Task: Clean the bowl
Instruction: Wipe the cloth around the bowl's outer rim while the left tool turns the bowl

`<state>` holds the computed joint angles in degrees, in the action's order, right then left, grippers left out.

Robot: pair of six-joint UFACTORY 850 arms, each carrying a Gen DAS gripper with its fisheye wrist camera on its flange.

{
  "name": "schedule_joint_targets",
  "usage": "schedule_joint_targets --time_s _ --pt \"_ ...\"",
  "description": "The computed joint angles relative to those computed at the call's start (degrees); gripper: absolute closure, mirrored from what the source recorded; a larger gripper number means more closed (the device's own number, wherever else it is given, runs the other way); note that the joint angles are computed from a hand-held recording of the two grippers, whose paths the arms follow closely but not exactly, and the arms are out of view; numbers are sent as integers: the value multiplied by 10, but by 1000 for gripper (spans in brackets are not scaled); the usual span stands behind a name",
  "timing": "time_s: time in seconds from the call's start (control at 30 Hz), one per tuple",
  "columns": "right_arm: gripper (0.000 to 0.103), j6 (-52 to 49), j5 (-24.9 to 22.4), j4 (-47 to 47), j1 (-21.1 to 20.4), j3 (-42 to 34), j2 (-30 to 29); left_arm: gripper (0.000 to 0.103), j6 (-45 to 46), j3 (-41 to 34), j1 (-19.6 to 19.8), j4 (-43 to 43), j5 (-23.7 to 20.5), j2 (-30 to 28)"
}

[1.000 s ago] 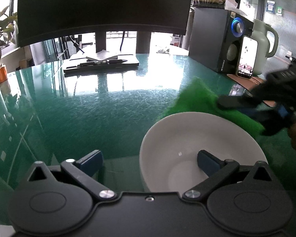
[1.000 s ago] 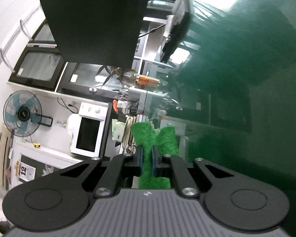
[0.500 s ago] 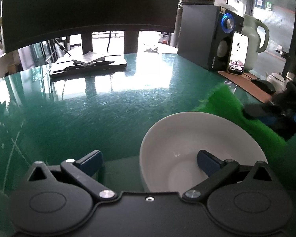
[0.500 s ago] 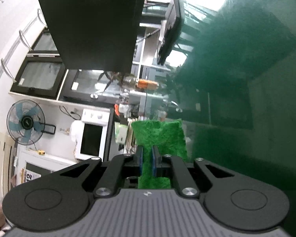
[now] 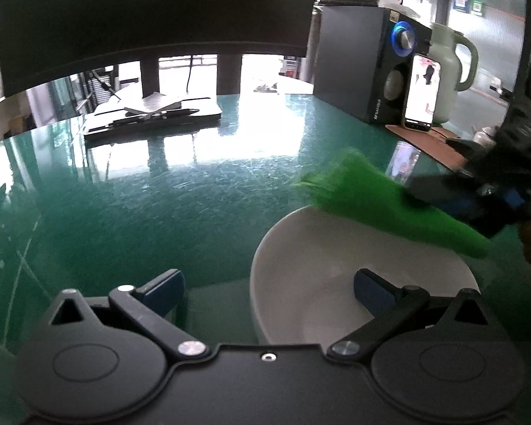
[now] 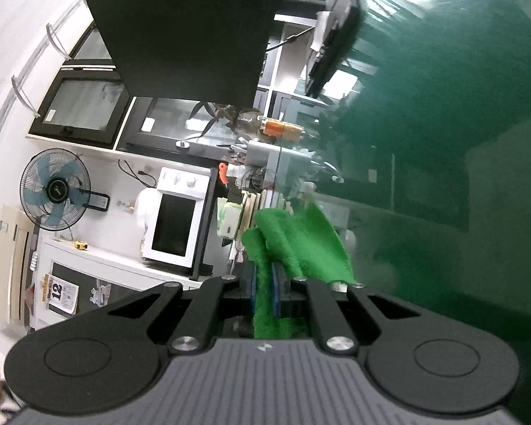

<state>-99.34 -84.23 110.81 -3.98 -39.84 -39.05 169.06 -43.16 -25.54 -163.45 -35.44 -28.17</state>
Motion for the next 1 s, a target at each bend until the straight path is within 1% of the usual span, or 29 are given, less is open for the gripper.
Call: schedule_joint_targets --time_s 0.03,0.1,0.2,0.3,0.33,0.4,0.47,0.5,0.53,0.57,0.63,0.73,0.77,0.83,0.9,1.0 --pt "94 -3 -3 5 -2 8 3 0 -8 -6 4 17 3 -3" --pt "93 -14 -16 30 -9 34 15 2 -14 -8 8 13 11 0" --pt "93 -29 -28 72 -15 48 19 4 -39 3 15 17 14 15" --pt "93 -12 -7 94 -16 37 12 4 -14 27 7 -14 22 37" --pt "93 -4 1 89 -13 27 6 6 -10 34 5 -25 24 42" --pt "93 11 15 80 -8 7 -5 20 -26 39 5 -21 26 45" --pt "92 20 31 66 0 -15 -13 54 -79 42 14 30 17 48" --pt "92 24 38 59 4 -26 -17 63 -97 39 18 51 18 47" --pt "92 26 43 56 7 -33 -19 75 -115 36 21 72 19 46" --pt "92 30 49 50 11 -46 -23 81 -121 33 24 90 18 44" --pt "92 36 54 38 16 -59 -28 80 -121 28 28 112 16 40" --pt "92 32 50 31 16 -52 -26 77 -176 3 51 216 5 21" --pt "92 35 43 32 12 -42 -25 75 -189 -2 56 236 2 17" --pt "92 39 27 34 4 -20 -21 72 -209 -21 69 285 -7 2" --pt "92 29 8 30 -5 11 -16 72 -218 -28 73 311 -6 -2" --pt "92 31 -11 45 -4 31 -15 72 -234 -40 76 352 -6 -7"
